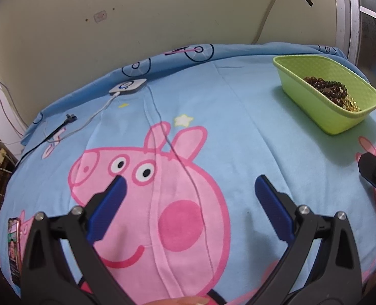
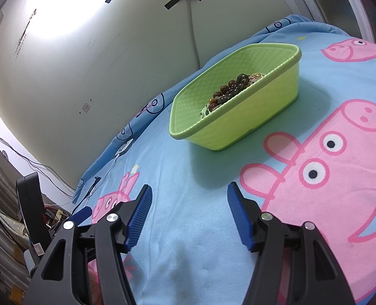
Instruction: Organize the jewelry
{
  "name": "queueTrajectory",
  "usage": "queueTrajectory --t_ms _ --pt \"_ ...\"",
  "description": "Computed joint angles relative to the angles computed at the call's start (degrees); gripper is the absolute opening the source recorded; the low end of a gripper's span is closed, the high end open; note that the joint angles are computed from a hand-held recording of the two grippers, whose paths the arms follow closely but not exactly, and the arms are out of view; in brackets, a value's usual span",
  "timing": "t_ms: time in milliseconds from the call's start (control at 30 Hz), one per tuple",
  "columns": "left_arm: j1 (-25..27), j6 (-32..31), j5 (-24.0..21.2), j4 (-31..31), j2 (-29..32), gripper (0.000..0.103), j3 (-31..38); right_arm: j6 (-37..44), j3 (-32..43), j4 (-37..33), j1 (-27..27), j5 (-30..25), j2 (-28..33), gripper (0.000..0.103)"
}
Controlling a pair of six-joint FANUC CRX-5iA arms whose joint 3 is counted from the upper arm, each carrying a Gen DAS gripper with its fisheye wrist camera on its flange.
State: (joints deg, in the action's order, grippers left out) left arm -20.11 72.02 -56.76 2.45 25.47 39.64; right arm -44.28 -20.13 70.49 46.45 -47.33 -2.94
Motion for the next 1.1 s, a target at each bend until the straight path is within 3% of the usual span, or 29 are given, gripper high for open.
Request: queueTrajectory --t_ms 1100 --pt "0.15 -1.97 -2.59 1.94 1.31 0.097 1.48 -1.05 -0.69 0.27 -0.47 0.61 -0.48 0.044"
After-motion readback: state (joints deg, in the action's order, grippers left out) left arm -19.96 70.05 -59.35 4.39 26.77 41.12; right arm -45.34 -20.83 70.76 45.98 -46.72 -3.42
